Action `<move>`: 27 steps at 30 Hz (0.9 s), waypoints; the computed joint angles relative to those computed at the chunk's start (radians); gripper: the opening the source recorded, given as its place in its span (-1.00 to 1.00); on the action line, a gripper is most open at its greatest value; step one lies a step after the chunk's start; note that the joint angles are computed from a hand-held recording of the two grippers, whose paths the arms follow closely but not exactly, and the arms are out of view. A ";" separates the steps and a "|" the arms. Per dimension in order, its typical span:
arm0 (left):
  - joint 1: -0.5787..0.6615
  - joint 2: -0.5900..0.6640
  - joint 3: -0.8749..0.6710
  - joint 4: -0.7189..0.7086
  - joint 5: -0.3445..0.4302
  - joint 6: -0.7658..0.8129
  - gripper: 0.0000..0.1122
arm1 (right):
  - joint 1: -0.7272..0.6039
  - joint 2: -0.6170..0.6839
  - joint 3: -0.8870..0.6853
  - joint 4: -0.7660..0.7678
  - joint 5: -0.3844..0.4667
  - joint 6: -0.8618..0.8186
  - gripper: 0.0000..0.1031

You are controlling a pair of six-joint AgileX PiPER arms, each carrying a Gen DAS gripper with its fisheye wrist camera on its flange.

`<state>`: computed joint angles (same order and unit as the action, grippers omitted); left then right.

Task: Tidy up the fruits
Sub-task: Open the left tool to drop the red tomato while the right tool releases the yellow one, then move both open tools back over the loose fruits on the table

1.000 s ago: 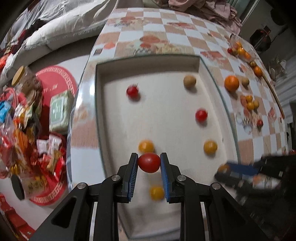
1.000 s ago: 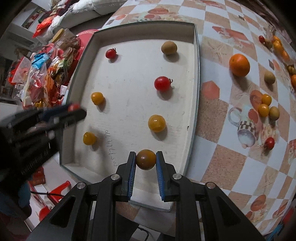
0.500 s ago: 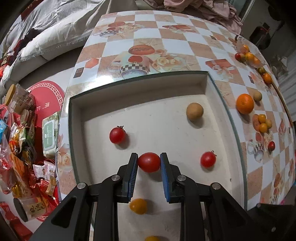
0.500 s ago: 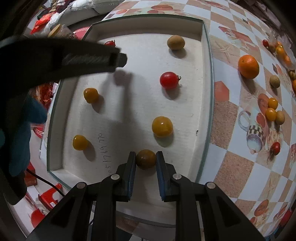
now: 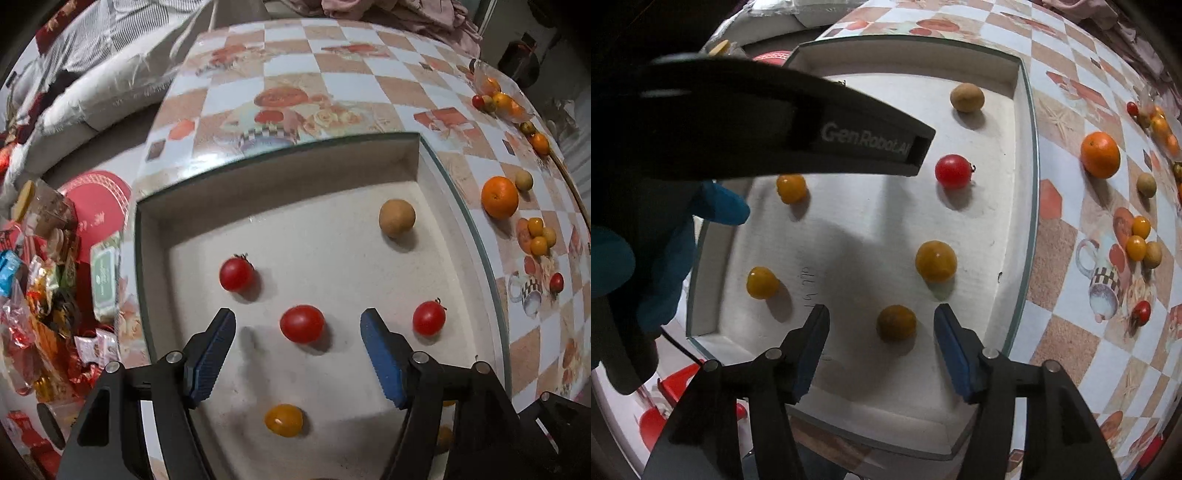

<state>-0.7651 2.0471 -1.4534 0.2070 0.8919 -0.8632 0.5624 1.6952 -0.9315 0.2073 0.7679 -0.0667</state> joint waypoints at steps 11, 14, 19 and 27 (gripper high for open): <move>-0.015 -0.051 -0.040 0.017 0.102 0.010 0.27 | -0.148 -0.156 -0.022 0.074 0.146 -0.130 0.60; -0.035 -0.060 -0.069 0.020 0.140 0.012 0.27 | -0.218 -0.197 -0.023 0.074 0.178 -0.143 0.60; -0.081 -0.053 -0.144 0.008 0.198 0.020 0.27 | -0.356 -0.244 -0.031 0.040 0.232 -0.122 0.60; -0.148 0.008 -0.318 -0.020 0.262 0.075 0.27 | -0.621 -0.256 -0.031 -0.015 0.265 -0.101 0.60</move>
